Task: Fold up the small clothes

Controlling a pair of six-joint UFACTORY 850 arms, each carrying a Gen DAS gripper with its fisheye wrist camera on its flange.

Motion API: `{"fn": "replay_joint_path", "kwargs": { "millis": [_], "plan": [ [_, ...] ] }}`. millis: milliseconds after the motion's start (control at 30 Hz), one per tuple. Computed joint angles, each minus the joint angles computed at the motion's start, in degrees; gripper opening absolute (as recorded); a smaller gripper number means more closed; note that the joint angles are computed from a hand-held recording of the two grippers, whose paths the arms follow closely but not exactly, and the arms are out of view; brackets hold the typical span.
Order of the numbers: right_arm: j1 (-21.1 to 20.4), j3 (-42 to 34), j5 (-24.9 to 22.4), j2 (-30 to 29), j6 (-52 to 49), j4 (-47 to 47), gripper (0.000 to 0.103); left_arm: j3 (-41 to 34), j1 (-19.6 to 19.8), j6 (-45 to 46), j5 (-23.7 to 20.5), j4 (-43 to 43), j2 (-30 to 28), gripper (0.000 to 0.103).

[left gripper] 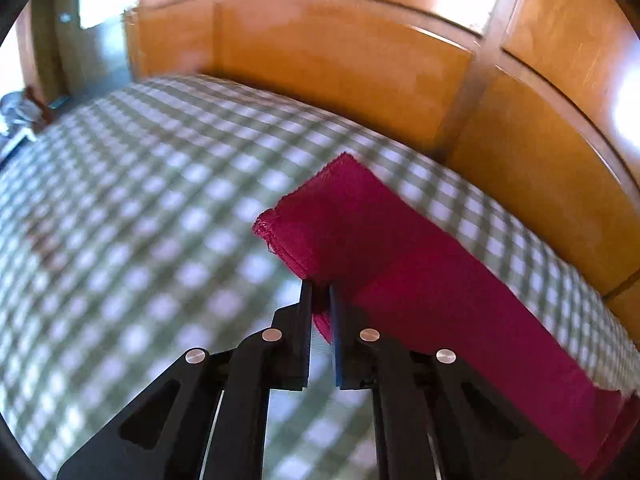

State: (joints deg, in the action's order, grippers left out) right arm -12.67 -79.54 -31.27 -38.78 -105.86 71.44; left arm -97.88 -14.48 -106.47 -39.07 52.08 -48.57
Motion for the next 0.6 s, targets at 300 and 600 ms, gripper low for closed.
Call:
{"fn": "replay_joint_path", "kwargs": {
  "millis": [300,600],
  "plan": [
    [1.04,0.49,2.55,0.70,2.55,-1.26,0.101,26.29,-2.35,-22.59,-2.44,4.59,16.29,0.002],
    [1.24,-0.17,2.95,0.88,7.58,-4.91,0.101,28.98,-6.96,-19.31,-7.16,2.91,17.95,0.000]
  ]
}}
